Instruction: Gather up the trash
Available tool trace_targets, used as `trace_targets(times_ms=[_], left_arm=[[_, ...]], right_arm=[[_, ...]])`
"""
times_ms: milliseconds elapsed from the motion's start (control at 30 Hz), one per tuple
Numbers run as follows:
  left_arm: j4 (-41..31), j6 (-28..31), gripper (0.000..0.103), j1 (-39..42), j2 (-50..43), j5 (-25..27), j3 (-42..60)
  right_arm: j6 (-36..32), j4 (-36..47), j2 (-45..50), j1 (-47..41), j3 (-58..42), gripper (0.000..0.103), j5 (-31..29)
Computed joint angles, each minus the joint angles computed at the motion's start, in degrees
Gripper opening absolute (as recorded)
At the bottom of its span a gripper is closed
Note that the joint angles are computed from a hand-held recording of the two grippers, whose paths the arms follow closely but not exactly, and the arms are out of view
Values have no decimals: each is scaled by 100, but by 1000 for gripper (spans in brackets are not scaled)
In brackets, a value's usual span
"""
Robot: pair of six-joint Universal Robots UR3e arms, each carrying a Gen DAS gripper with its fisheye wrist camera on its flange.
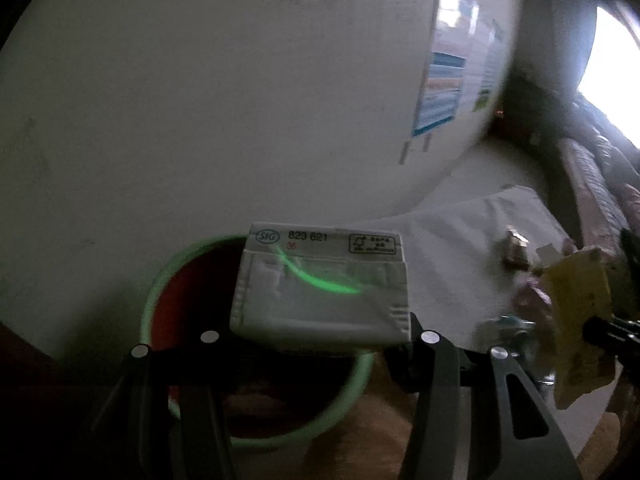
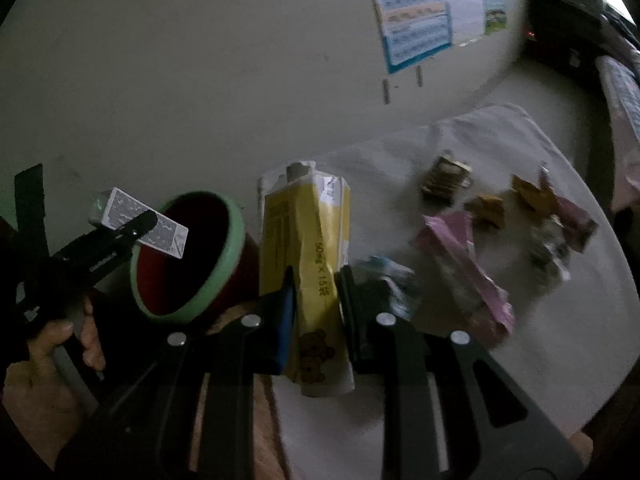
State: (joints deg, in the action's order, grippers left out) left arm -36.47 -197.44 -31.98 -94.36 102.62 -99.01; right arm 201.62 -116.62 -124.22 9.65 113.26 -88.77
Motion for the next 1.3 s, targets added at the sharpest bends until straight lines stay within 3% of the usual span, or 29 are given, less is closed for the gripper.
trace_targets(times_ms=[333, 600, 867, 1033, 1067, 1100, 1133, 1300], left_arm=[[-8, 45, 49, 772, 573, 14, -872], [-4, 116, 49, 1158, 775, -135, -1273], [7, 93, 50, 1300, 676, -151, -1380], [-75, 30, 50, 1252, 498, -58, -1281], [-132, 0, 57, 1229, 411, -21, -1177], [-167, -40, 63, 1208, 365, 31, -1135], [-150, -57, 67, 1207, 364, 43, -1140], [-157, -65, 67, 1164, 439, 98, -1168]], right_arm=[[107, -1354, 2554, 820, -1197, 22, 363], [2, -1295, 4296, 1310, -2693, 22, 435], [-40, -1138, 4943, 1397, -3258, 23, 532], [-57, -1210, 5127, 1432, -3484, 39, 599], [-81, -1284, 5141, 1409, -3452, 50, 625], [-84, -1335, 5137, 1410, -3446, 55, 641], [-106, -1366, 5115, 1390, -3418, 55, 656], [-82, -1534, 4801, 1355, -3045, 55, 614]])
